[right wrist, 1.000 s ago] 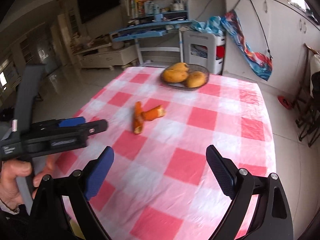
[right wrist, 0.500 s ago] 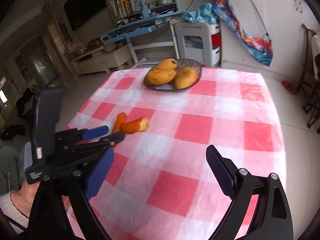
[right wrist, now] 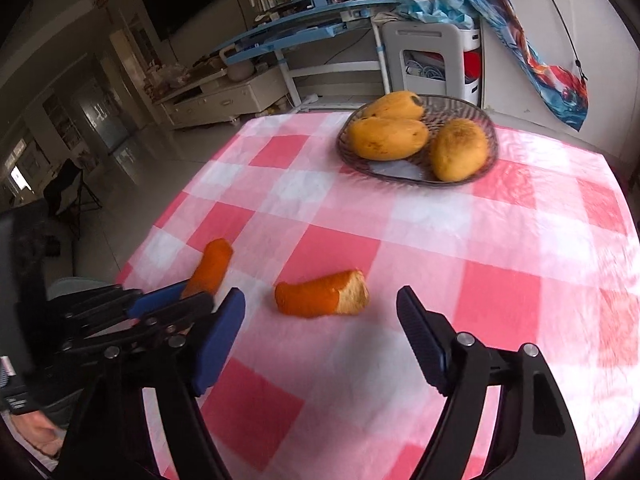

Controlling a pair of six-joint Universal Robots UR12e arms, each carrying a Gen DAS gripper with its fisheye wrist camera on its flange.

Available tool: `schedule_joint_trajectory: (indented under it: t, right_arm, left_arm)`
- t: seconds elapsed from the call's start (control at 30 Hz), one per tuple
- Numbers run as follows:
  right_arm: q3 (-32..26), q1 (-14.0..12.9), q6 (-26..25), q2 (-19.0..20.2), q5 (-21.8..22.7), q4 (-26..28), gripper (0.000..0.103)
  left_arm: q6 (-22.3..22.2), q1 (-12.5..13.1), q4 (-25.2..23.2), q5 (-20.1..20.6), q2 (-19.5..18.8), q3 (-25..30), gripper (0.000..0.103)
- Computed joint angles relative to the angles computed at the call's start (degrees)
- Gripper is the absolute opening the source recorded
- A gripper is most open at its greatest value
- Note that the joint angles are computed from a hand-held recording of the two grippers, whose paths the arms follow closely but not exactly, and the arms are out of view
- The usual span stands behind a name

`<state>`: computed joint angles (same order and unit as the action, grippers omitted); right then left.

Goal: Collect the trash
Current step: 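Grasp an orange peel with the left tool while the right tool grasps another peel, then carry both peels over the yellow bucket and open both tools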

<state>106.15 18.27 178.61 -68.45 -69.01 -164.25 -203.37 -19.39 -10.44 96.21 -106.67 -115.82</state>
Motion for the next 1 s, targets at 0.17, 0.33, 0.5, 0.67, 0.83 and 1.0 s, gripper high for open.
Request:
schedule_joint_trajectory:
  t: [0.17,0.33,0.5,0.67,0.83,1.0]
  right_arm:
    - [-0.9,1.0,-2.6,0.9,-1.8,0.7,0.051]
    - [0.0,0.6,-4.6,-0.1,-1.1,1.0,0.040]
    - [1.5,0.3,-4.6,-1.8,1.1,0.7,0.039]
    - [4.0,0.0,-3.2,-4.0,4.5,-1.0,0.039]
    - [7.3,-0.5,-2.4,-6.6,8.2,-2.6,0.039]
    - [10.5,-1.2,-3.0,-9.1,11.9,-5.7,0.039]
  left_arm:
    - [-0.3,0.1,0.3,-0.4,0.1,-0.1,0.019]
    - [-0.9,0.1,1.3,0.1,0.4,-0.7,0.017]
    - [-1.6,-0.4,1.8,1.0,1.5,-1.8,0.017]
    - [-1.7,-1.1,1.9,2.2,3.2,-3.0,0.017]
    - [-2.0,-2.1,2.1,3.1,5.5,-4.7,0.017]
    - [-2.2,-3.5,1.8,4.4,7.4,-5.9,0.017]
